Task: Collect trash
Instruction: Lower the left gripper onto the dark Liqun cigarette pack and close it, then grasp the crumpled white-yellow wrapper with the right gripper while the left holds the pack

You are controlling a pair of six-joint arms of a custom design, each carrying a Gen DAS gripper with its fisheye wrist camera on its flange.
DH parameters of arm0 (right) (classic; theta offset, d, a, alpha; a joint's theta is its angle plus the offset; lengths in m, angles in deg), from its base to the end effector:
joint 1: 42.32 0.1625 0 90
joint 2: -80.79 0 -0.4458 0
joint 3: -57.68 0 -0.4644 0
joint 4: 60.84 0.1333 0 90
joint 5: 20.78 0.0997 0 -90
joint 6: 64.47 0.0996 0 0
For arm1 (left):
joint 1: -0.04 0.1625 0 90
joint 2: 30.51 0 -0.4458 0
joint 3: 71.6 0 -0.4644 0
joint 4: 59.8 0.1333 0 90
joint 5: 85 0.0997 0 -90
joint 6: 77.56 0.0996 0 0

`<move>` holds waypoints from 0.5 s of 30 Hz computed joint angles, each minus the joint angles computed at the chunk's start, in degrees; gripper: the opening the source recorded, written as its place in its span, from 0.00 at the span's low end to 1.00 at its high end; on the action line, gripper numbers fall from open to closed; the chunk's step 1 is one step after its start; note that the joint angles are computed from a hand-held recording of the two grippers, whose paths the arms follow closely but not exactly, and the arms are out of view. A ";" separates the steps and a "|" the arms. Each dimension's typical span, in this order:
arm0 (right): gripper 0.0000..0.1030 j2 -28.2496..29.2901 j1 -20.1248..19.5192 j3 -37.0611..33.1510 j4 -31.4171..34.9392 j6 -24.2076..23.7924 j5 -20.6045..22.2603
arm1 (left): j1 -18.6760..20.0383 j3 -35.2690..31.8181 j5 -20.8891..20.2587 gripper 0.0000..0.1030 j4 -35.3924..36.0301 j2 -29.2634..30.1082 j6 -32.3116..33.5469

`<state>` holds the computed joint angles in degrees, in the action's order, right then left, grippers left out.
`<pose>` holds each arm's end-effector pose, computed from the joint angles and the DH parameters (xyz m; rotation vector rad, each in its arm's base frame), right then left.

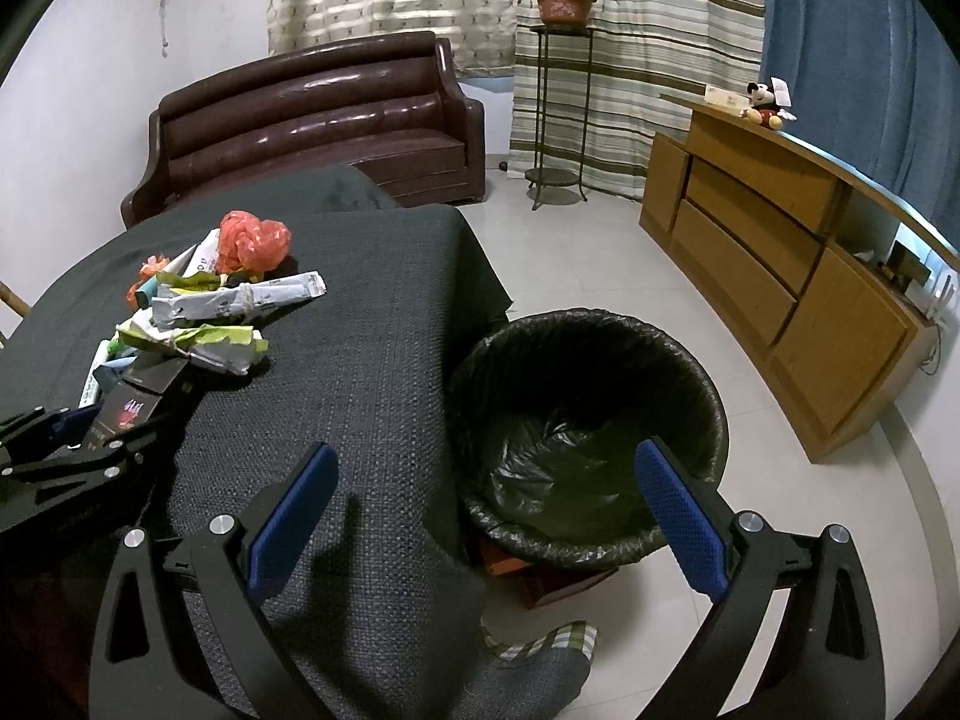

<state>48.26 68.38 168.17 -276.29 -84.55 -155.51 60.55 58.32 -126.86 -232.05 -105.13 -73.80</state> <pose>0.2685 -0.5317 -0.0263 0.3926 -2.1975 0.9712 -0.0663 -0.5388 0.1965 0.4243 2.2860 -0.7700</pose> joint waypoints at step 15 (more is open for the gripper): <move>0.94 1.54 2.17 -2.14 1.87 -2.03 2.13 | 0.27 3.80 1.44 0.52 -0.55 -7.44 -0.29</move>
